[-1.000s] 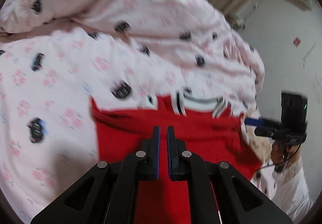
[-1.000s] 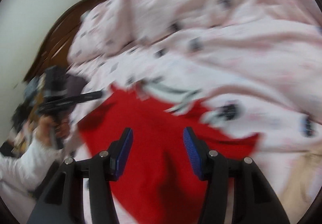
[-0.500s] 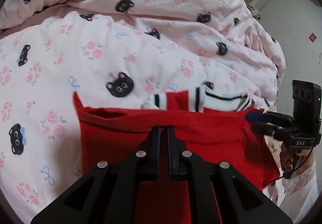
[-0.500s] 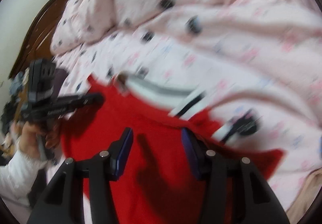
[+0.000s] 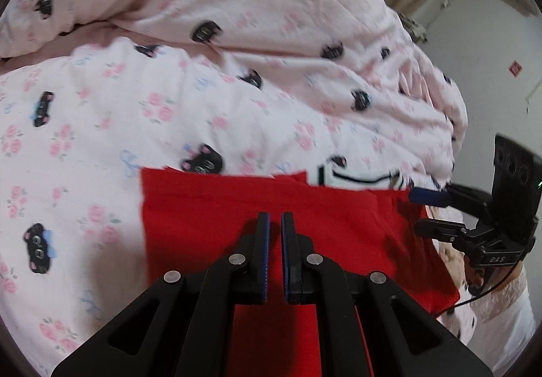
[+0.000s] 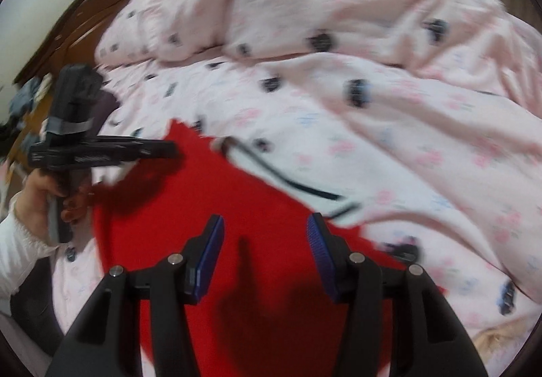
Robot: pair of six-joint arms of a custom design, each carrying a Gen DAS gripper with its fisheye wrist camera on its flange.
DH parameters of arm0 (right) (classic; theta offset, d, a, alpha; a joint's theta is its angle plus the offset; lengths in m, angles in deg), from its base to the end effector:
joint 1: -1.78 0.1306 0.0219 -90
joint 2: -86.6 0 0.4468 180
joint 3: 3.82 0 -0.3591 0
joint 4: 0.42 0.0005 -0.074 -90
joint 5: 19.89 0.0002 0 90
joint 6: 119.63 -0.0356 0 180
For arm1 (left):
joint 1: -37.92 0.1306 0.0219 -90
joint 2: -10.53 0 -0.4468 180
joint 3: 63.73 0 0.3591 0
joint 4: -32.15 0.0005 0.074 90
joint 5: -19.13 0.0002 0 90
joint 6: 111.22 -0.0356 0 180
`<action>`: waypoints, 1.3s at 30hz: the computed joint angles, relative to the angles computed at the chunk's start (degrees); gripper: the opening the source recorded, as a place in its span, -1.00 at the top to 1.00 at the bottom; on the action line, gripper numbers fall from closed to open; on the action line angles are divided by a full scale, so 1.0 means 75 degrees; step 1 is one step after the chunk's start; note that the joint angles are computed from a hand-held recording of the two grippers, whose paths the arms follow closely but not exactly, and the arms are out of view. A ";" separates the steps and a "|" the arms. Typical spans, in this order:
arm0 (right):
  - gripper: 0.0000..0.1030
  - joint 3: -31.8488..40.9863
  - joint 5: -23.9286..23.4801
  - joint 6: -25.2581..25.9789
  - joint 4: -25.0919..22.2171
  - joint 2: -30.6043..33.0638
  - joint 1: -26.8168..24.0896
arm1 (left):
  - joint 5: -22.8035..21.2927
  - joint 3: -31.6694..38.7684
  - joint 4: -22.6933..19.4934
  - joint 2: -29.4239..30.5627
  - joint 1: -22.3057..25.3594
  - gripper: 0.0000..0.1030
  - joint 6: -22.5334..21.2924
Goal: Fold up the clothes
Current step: 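Lay the folded hem down on the jersey with both tools and release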
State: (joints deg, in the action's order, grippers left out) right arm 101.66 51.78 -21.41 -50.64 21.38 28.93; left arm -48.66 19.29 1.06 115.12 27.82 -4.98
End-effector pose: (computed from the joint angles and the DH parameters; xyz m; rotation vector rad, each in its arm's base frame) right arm 0.5451 0.2915 0.3852 -0.9055 2.4608 0.5342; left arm 0.5224 -0.1072 0.3458 0.0318 2.5179 -0.6736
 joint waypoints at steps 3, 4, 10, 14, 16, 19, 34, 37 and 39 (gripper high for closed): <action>-0.02 0.0282 -0.0673 0.0299 -0.0362 0.0236 0.0205 | -0.0392 -0.0004 -0.0058 0.0076 -0.0101 0.90 0.0038; -0.02 0.0414 -0.0858 0.0395 -0.0531 0.0347 0.0266 | -0.0465 -0.0055 0.0040 0.0084 -0.0088 0.90 0.0134; 0.00 0.1454 -0.0368 0.0328 -0.1338 0.1227 0.0539 | -0.0790 -0.0395 0.0790 -0.0029 0.0074 0.90 0.0661; 0.05 0.1564 -0.0075 -0.0294 -0.0844 0.1297 0.0370 | -0.0794 -0.0447 0.0899 -0.0057 0.0175 0.90 0.0853; 0.04 0.1384 0.0293 -0.0568 -0.0443 0.1139 0.0276 | -0.0710 -0.0422 0.0837 -0.0050 0.0212 0.90 0.0919; 0.04 0.1125 0.0212 -0.0801 -0.0110 0.0854 0.0055 | -0.0551 -0.0396 0.0694 -0.0100 0.0208 0.79 0.0898; 0.04 -0.0309 0.2239 0.1122 -0.0312 -0.0344 -0.0422 | -0.1468 -0.0898 0.0175 -0.1012 -0.0300 0.61 0.0167; 0.04 -0.0346 0.2493 0.1084 -0.0171 -0.0258 -0.0384 | -0.1675 -0.0876 -0.0057 -0.0877 -0.0375 0.61 -0.0001; 0.04 -0.0275 0.2824 0.0974 -0.0107 -0.0083 -0.0307 | -0.1783 -0.0864 -0.0174 -0.0745 -0.0367 0.61 -0.0004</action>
